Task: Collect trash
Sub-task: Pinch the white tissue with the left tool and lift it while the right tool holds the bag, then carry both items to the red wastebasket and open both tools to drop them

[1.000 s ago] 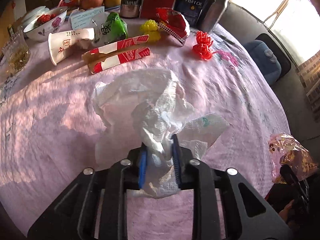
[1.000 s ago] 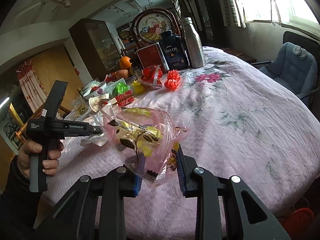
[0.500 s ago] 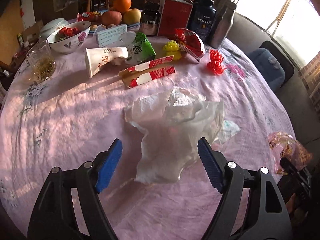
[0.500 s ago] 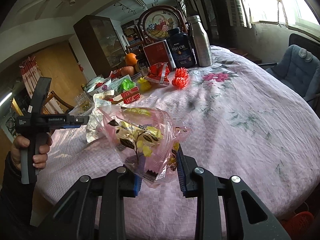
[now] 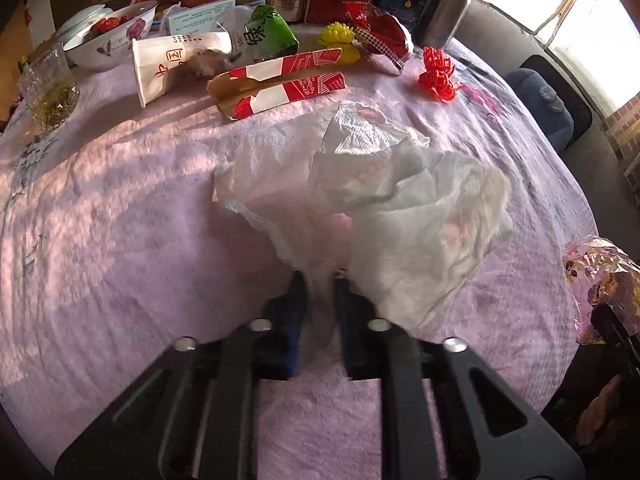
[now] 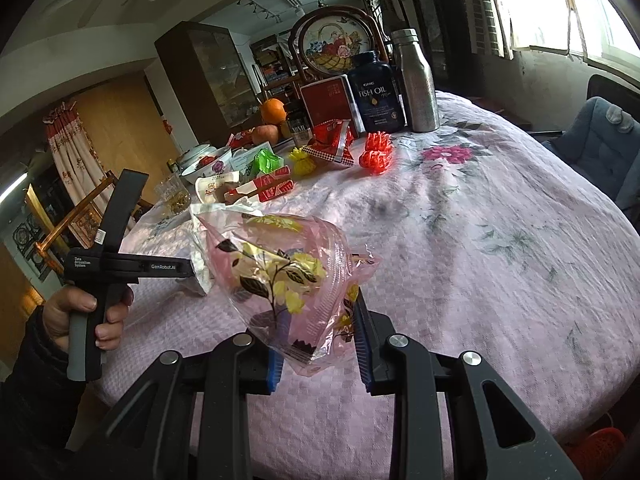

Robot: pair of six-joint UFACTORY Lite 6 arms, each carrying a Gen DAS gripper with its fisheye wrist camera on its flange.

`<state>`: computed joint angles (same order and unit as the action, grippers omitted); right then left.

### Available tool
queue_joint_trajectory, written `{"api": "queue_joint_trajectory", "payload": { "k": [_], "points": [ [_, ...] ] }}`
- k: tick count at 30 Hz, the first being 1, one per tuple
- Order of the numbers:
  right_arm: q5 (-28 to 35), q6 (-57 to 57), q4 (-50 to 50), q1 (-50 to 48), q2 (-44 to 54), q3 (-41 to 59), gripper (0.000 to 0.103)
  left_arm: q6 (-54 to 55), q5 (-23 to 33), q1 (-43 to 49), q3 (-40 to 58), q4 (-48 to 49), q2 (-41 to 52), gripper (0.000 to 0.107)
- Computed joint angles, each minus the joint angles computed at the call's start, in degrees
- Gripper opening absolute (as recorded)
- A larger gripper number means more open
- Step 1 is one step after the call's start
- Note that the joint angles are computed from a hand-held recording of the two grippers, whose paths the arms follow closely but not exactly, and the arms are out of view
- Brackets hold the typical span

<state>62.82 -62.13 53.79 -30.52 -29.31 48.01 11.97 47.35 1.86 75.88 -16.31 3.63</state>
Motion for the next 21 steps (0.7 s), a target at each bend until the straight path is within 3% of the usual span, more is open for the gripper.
{"api": "queue_joint_trajectory", "payload": {
  "k": [4, 9, 15, 21],
  "points": [
    [0.27, -0.51, 0.45, -1.52, 1.00, 0.61, 0.029, -5.23, -3.89, -0.98, -1.76, 8.00, -6.78, 0.003],
    [-0.10, -0.50, 1.10, -0.52, 1.15, 0.02, 0.029, -5.97, -2.23, 3.75, 1.45, 10.06, -13.49, 0.003],
    [0.37, -0.76, 1.29, -0.48, 0.21, 0.13, 0.029, -2.69, 1.03, 5.82, 5.17, 5.92, -18.96, 0.003],
    [5.30, -5.17, 1.91, -9.71, -0.39, 1.10, 0.029, -7.05, 3.43, -8.20, 5.67, 8.22, -22.11, 0.003]
  ]
}}
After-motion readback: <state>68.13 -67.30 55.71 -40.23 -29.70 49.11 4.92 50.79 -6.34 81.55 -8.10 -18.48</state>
